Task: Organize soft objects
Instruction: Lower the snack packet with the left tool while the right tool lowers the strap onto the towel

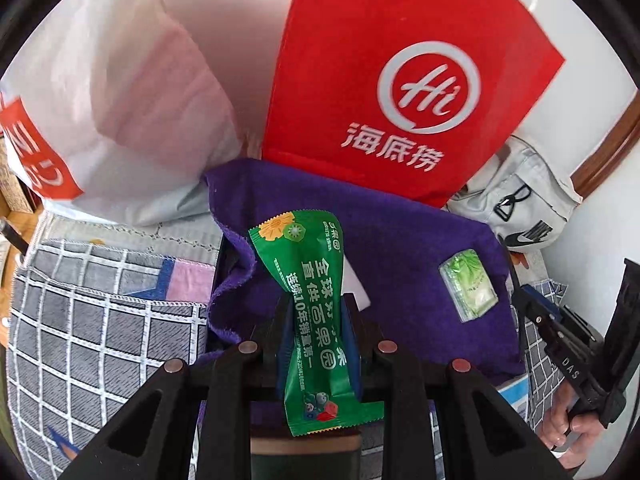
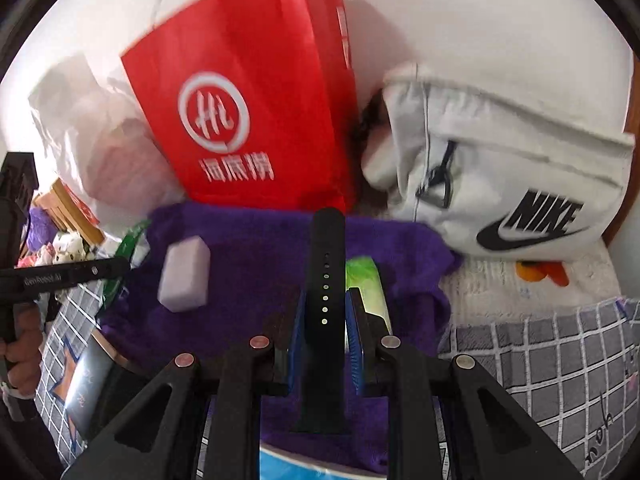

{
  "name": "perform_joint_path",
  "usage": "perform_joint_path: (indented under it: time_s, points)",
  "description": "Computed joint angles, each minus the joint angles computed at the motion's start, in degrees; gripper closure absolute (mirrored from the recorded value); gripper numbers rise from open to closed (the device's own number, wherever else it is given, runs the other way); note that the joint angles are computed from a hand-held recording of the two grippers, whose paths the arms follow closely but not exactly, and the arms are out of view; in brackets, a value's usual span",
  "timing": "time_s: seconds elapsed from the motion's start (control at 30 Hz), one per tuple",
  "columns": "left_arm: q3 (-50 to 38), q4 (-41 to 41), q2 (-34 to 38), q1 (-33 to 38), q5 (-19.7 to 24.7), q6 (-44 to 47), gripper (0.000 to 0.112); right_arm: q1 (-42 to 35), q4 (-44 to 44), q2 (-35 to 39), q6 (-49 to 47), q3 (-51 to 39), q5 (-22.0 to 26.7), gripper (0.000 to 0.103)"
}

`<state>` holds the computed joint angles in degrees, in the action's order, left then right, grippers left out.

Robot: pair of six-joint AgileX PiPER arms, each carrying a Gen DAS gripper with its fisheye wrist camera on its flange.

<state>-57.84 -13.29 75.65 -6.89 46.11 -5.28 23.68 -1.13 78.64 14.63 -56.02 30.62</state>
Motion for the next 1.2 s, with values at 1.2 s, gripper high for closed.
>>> perform_joint_path:
  time_s: [1.2]
  points:
    - [0.65, -12.38, 4.51, 3.71, -0.2, 14.23, 0.087, -0.75, 1.52, 5.25, -4.59, 0.35, -0.12, 0.082]
